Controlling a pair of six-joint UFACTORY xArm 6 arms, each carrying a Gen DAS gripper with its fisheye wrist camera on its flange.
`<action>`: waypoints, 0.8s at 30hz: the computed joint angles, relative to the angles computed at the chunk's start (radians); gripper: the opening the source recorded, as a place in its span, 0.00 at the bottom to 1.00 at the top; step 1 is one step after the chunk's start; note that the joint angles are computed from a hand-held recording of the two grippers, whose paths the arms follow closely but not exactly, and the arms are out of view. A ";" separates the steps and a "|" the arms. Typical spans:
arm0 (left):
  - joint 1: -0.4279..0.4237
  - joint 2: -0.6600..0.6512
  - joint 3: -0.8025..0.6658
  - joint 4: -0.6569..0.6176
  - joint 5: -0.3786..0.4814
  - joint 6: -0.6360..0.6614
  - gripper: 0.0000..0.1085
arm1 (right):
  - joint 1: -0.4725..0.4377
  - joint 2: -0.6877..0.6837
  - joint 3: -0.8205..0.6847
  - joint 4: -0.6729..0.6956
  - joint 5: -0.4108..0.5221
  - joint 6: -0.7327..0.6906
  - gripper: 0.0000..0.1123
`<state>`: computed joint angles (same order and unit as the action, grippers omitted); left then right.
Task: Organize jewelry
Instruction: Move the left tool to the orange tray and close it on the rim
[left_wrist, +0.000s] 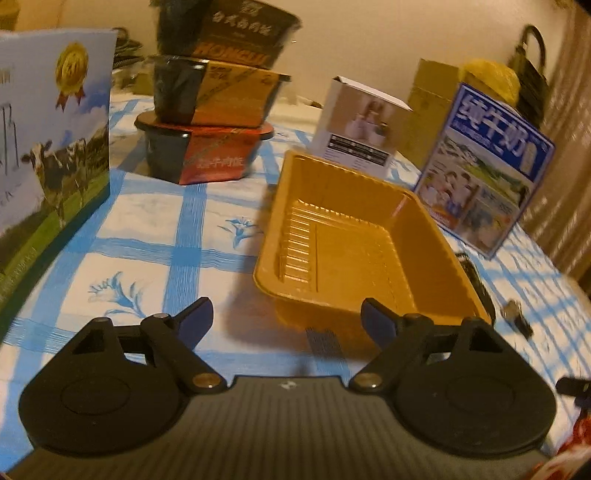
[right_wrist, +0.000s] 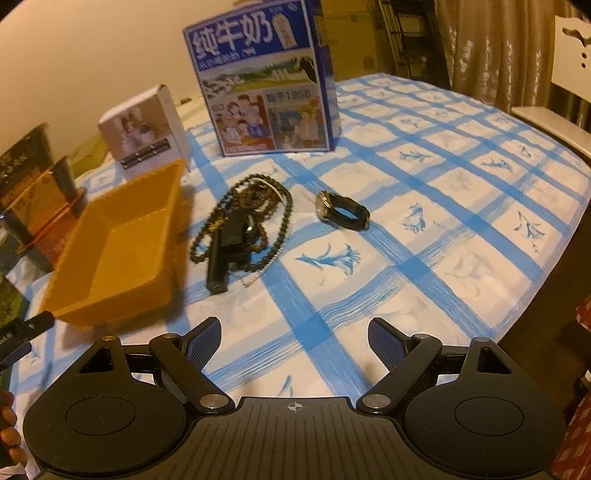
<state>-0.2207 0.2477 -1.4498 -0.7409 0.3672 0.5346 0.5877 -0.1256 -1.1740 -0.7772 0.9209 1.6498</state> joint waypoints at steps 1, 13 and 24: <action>-0.004 0.012 -0.008 -0.007 -0.015 -0.009 0.77 | -0.013 0.005 0.004 0.003 -0.015 -0.007 0.77; -0.060 0.165 -0.117 0.087 -0.163 -0.148 0.50 | -0.158 0.035 0.060 -0.025 -0.184 -0.028 0.77; -0.064 0.217 -0.160 0.061 -0.201 -0.105 0.17 | -0.233 0.051 0.093 -0.079 -0.258 -0.027 0.77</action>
